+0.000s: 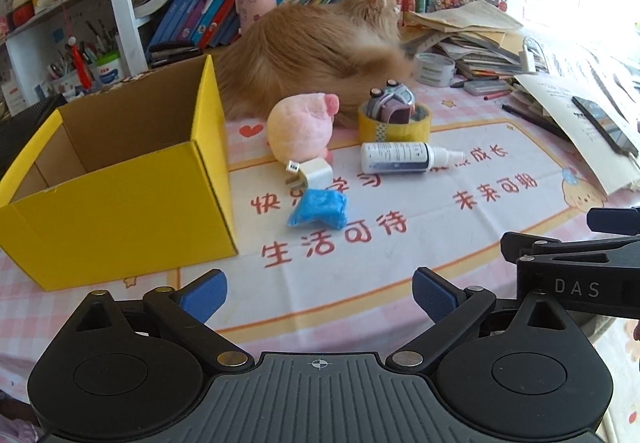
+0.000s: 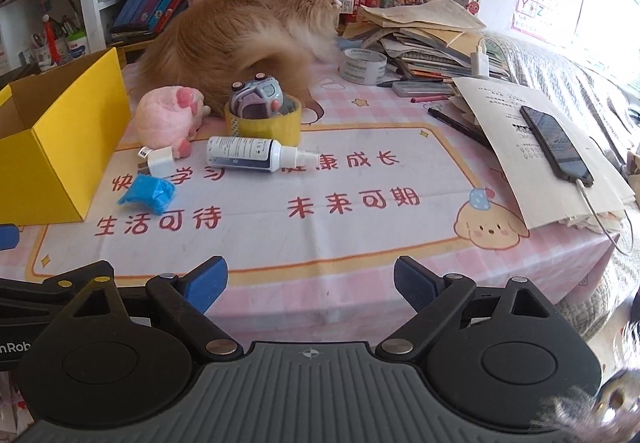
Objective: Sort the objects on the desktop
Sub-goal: 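Move the left tool to the blue plastic bundle and close on it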
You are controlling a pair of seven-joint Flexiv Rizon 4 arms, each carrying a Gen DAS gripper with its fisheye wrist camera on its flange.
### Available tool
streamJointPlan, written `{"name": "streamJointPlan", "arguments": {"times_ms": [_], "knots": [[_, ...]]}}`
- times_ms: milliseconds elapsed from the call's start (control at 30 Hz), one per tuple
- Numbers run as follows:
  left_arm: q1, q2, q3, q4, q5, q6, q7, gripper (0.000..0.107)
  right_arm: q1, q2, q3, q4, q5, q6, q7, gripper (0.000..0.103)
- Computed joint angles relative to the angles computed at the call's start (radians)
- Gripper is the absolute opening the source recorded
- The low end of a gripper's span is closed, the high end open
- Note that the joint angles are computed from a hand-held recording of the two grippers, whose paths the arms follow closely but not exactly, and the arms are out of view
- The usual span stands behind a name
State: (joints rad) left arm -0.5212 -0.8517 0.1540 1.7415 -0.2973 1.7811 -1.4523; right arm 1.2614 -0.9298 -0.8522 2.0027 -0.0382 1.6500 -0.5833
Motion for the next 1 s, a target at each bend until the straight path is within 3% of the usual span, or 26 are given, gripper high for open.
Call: {"name": "streamJointPlan", "arguments": {"times_ms": [200, 467, 867, 1000], "knots": [[-0.095, -0.044, 0.118, -0.087, -0.048, -0.074, -0.055, 0.096, -0.126, 0.022, 0.085, -0.052, -0.023, 0.047, -0.073, 0.091], [-0.18, -0.138, 0.27, -0.254, -0.018, -0.21, -0.192, 0.085, -0.325, 0.042, 0.242, -0.153, -0.051, 0.069, -0.188, 0.091], [-0.184, -0.283, 0.373, -0.495, 0.075, -0.429, -0.385, 0.074, -0.532, 0.017, 0.392, -0.298, -0.119, 0.07, -0.317, 0.091], [-0.159, -0.307, 0.361, -0.55, 0.104, -0.491, -0.433, 0.069, -0.606, 0.011, 0.467, -0.345, -0.152, 0.056, -0.362, 0.091]]}}
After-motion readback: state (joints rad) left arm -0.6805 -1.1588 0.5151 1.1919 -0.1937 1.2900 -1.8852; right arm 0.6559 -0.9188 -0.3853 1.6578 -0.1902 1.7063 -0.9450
